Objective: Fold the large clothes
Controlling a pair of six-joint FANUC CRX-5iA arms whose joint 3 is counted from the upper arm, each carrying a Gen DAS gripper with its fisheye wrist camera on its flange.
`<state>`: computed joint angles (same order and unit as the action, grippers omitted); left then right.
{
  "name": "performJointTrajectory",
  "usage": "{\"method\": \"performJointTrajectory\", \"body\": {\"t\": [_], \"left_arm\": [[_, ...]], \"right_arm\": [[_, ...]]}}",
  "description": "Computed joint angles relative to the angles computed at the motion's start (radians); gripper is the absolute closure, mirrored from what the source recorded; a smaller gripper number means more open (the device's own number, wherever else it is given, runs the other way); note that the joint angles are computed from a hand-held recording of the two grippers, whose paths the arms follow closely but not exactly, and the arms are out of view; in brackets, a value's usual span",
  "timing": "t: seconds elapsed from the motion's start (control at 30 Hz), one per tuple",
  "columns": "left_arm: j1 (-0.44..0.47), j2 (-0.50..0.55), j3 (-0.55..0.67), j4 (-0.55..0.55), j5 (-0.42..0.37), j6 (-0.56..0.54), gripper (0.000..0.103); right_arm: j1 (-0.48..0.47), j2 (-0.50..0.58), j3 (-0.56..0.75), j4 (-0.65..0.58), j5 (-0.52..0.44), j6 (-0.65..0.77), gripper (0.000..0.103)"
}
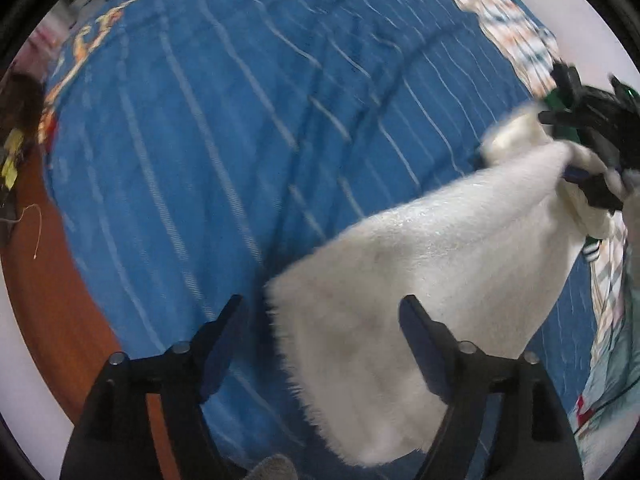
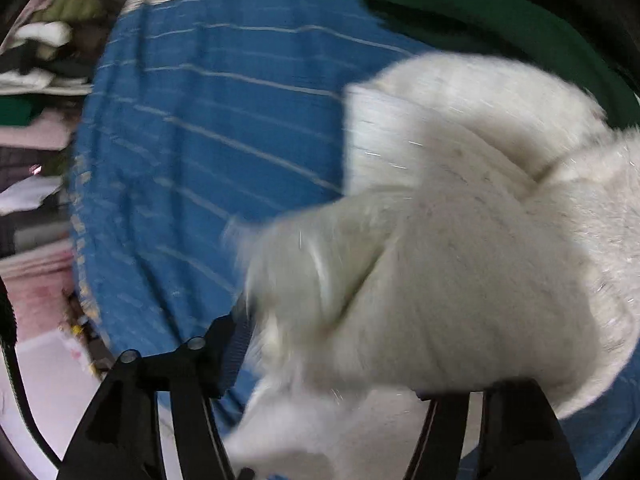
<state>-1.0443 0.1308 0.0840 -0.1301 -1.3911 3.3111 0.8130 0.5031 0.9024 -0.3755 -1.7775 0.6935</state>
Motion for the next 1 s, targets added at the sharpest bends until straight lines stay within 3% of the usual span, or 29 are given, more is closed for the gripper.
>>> {"method": "performJointTrajectory", "body": {"t": [0.13, 0.17, 0.23, 0.37, 0.43, 0.47, 0.5, 0.63, 0.7, 0.73, 0.8, 0.9, 0.97, 1.0], "left_arm": [[-0.007, -0.01, 0.006, -0.007, -0.04, -0.003, 0.02], [-0.001, 0.0, 0.01, -0.002, -0.044, -0.029, 0.02], [0.019, 0.01, 0.003, 0.016, -0.026, -0.084, 0.02], [0.04, 0.06, 0.038, 0.0, -0.023, -0.142, 0.02], [0.048, 0.097, 0.064, 0.005, -0.043, -0.175, 0.02], [0.05, 0.109, 0.067, 0.009, -0.046, -0.183, 0.02], [0.054, 0.127, 0.075, 0.014, -0.056, -0.19, 0.02], [0.067, 0.162, 0.068, 0.032, -0.068, -0.209, 0.02], [0.064, 0.166, 0.066, 0.028, -0.065, -0.214, 0.02], [0.065, 0.17, 0.069, 0.028, -0.071, -0.222, 0.02], [0.068, 0.184, 0.081, 0.032, -0.078, -0.234, 0.02], [0.067, 0.205, 0.098, 0.037, -0.079, -0.232, 0.02], [0.069, 0.204, 0.094, 0.046, -0.07, -0.218, 0.02], [0.071, 0.2, 0.087, 0.049, -0.061, -0.212, 0.02]], "right_arm": [[-0.095, -0.116, -0.108, -0.228, 0.157, 0.11, 0.036], [-0.109, -0.158, -0.151, -0.235, 0.2, 0.114, 0.036], [-0.125, -0.23, -0.225, -0.193, 0.244, 0.097, 0.036], [-0.128, -0.39, -0.403, 0.057, 0.264, -0.014, 0.036], [-0.17, -0.442, -0.479, 0.085, 0.271, -0.042, 0.04], [-0.199, -0.442, -0.492, 0.061, 0.272, -0.041, 0.053], [-0.218, -0.433, -0.497, 0.043, 0.28, -0.035, 0.057], [-0.241, -0.298, -0.441, -0.017, 0.357, 0.055, 0.062], [-0.212, -0.178, -0.354, -0.008, 0.325, 0.099, 0.061], [-0.204, -0.107, -0.292, -0.006, 0.261, 0.127, 0.059], [-0.203, -0.06, -0.233, -0.008, 0.215, 0.127, 0.059], [-0.286, -0.184, -0.321, -0.138, 0.282, 0.191, 0.056], [-0.331, -0.312, -0.432, -0.136, 0.319, 0.202, 0.036], [-0.341, -0.356, -0.476, -0.113, 0.324, 0.191, 0.031]]}}
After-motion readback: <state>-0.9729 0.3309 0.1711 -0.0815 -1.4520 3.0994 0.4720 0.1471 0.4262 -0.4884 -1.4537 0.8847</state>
